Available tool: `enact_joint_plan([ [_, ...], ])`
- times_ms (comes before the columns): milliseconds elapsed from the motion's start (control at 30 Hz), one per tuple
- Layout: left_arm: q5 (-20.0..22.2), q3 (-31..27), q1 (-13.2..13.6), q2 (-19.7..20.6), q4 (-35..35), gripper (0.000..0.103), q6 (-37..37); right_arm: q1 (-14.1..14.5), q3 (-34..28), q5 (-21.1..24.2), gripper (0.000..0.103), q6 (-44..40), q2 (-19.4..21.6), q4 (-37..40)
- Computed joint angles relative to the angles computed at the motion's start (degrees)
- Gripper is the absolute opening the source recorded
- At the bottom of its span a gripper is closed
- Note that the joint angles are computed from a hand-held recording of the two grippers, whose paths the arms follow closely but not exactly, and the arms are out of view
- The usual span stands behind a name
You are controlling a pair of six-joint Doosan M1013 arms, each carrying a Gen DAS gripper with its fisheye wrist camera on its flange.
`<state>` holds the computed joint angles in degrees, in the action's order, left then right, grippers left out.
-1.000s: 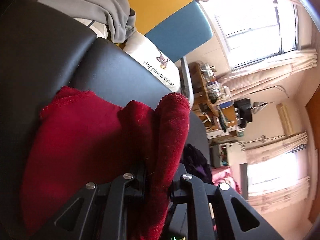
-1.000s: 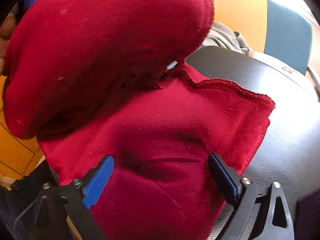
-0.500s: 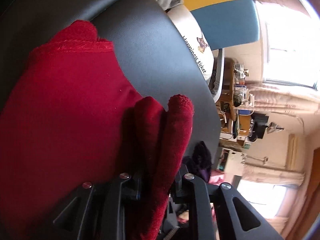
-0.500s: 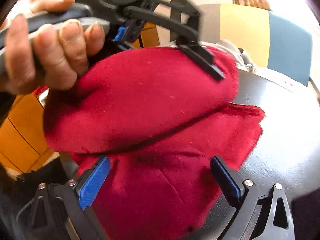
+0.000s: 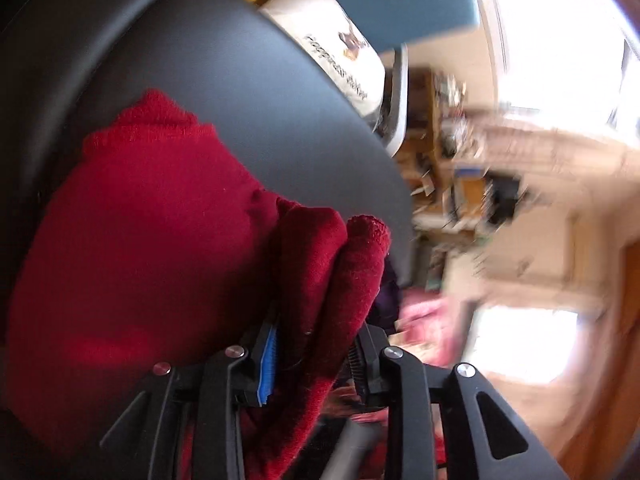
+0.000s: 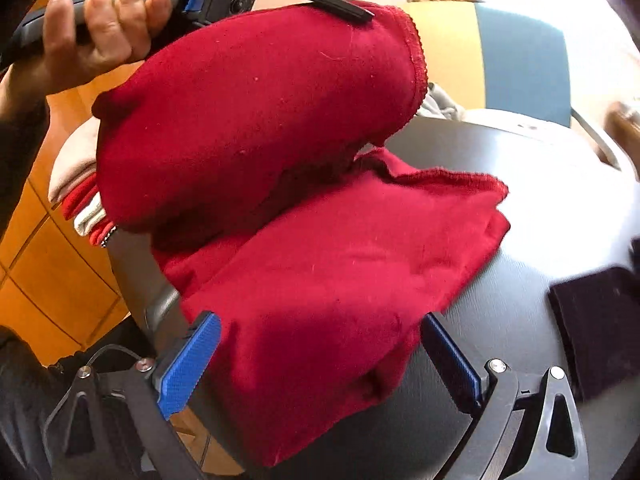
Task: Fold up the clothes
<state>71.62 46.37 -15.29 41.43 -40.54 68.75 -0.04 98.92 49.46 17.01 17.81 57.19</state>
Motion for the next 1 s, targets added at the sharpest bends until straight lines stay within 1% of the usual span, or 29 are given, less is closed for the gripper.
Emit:
enact_joint_plan([
  [33,1.5,-1.82,-1.17,0.47,5.67,0.028,2.68,-0.1,0.36,-0.16,0.101,0.76,-0.22,0.23],
  [100,3.89,-3.78,-3.16,1.04,13.7,0.028,7.4,0.52,1.26,-1.71,0.101,2.86,-1.1,-0.04],
  [133,4.71,-4.19,-3.88,1.16,15.67,0.028,10.34,1.25,1.46,-2.48,0.101,3.91,-1.47,-0.03],
  [167,5.03,-3.92,-4.31,1.01,15.99,0.028,12.61,1.23,1.76,-2.58,0.101,4.25,-1.69,0.4],
  [200,5.17,-3.5,-4.4,0.83,14.15,0.028,15.08,1.32,2.05,-2.92,0.101,4.56,-1.92,0.79],
  [267,6.62,-3.56,-3.87,1.0,6.06,0.03,19.59,1.83,2.22,-3.7,0.101,5.09,-2.17,0.61],
  [300,8.04,-4.64,-3.82,1.45,3.58,0.031,20.53,2.16,2.31,-4.08,0.101,5.56,-2.42,-0.19],
  [333,8.64,-5.67,-3.87,1.74,2.63,0.031,20.86,2.33,2.36,-4.16,0.101,5.91,-2.6,-0.98],
  [433,4.6,-5.8,-3.71,0.65,5.78,0.031,22.26,2.54,2.86,-4.74,0.101,7.14,-3.69,-3.45],
  [467,3.55,-5.27,-3.16,0.16,5.3,0.031,22.76,2.46,3.23,-4.93,0.101,7.47,-4.24,-4.12],
  [500,2.34,-3.97,-1.99,-0.45,2.98,0.031,22.6,2.07,3.76,-5.0,0.101,7.64,-4.92,-4.27],
  [533,0.39,-2.46,-0.89,-1.13,1.97,0.031,22.16,1.85,3.29,-5.14,0.1,7.99,-4.59,-4.23],
  [567,-1.63,-1.46,-0.2,-1.59,2.77,0.031,21.67,1.1,3.45,-4.27,0.099,7.92,-5.0,-3.34],
  [600,-4.51,0.65,0.54,-2.71,4.68,0.031,21.37,0.17,2.85,-2.41,0.094,7.33,-4.72,-0.82],
  [633,-8.02,3.97,1.25,-4.53,7.15,0.031,21.43,-0.77,2.36,-0.33,0.091,6.86,-4.5,1.92],
  [700,-13.83,10.13,2.55,-7.68,9.76,0.031,21.76,-2.68,2.16,5.15,0.091,6.28,-4.51,9.24],
  [767,-18.37,15.8,4.09,-10.1,9.08,0.031,22.34,-3.25,1.73,9.38,0.091,7.02,-3.41,15.58],
  [833,-22.3,21.13,5.52,-12.07,5.63,0.031,24.74,-3.23,1.01,12.06,0.091,9.78,-1.84,20.97],
  [867,-24.1,23.53,6.03,-12.92,4.09,0.031,26.39,-3.12,0.6,13.08,0.091,11.44,-1.0,23.48],
  [900,-25.84,25.73,6.29,-13.68,2.87,0.031,28.43,-2.75,0.0,13.09,0.091,13.74,0.03,25.06],
  [967,-27.7,29.3,7.05,-14.89,-0.94,0.031,33.39,-1.78,-1.07,11.53,0.09,17.43,1.56,26.71],
  [1000,-28.13,30.55,7.15,-15.22,-3.05,0.031,35.78,-1.12,-1.71,10.13,0.085,18.89,2.4,27.41],
])
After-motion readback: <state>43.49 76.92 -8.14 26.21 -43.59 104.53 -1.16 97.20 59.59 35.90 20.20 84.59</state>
